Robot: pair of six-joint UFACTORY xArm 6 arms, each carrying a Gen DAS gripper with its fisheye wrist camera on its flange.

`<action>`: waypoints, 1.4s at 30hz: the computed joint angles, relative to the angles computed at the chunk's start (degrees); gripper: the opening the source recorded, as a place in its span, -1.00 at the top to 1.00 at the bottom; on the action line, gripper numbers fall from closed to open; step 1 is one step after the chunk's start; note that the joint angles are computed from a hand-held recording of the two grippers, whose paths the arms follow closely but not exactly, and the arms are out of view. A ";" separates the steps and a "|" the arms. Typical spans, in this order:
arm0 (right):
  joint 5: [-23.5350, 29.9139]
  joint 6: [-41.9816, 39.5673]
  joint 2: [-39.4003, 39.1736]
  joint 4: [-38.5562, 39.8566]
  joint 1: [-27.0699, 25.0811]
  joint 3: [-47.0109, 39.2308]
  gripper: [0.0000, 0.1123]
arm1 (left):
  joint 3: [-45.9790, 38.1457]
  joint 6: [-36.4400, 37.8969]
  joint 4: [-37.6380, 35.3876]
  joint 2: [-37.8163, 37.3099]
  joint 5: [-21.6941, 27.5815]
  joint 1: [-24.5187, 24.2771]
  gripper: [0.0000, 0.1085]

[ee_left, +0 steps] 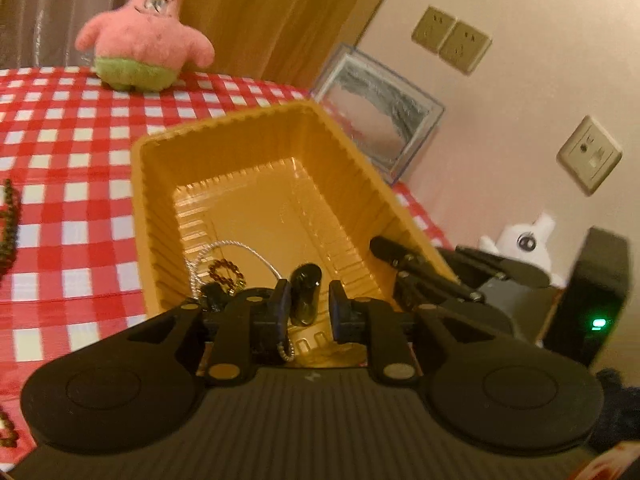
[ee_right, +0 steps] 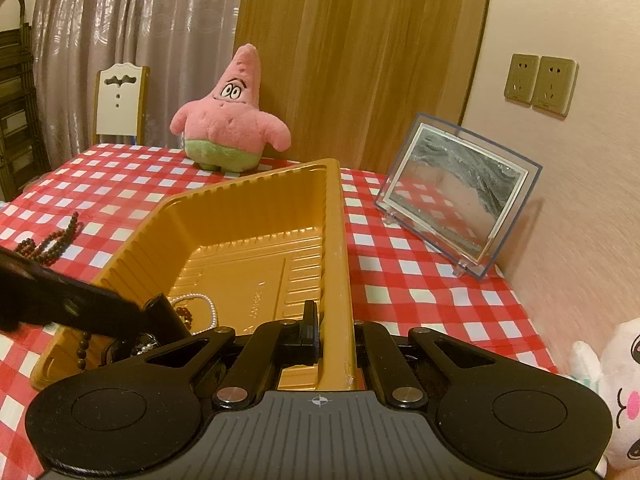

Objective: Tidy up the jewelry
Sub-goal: 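Carry the gold pendant over the orange tray and open the left tool, then move the left tool back to the dark wooden bead strands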

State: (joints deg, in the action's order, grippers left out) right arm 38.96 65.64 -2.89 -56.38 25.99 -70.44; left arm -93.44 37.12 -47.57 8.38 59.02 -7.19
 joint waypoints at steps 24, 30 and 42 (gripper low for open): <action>0.28 0.48 -0.57 -0.28 0.04 0.99 0.95 | 20.92 -11.97 21.74 -14.05 -11.61 14.30 0.64; 0.69 0.64 -0.51 -0.31 0.41 0.89 0.95 | 22.03 -13.17 24.50 -14.56 -12.91 15.29 0.64; 0.68 0.60 -0.55 -0.36 0.42 0.99 0.95 | 21.13 -14.12 27.06 -13.03 -14.01 15.18 0.64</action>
State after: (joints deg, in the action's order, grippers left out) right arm 39.64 66.24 -3.44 -56.74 26.41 -69.45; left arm -72.31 23.00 -20.51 -4.65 45.01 7.98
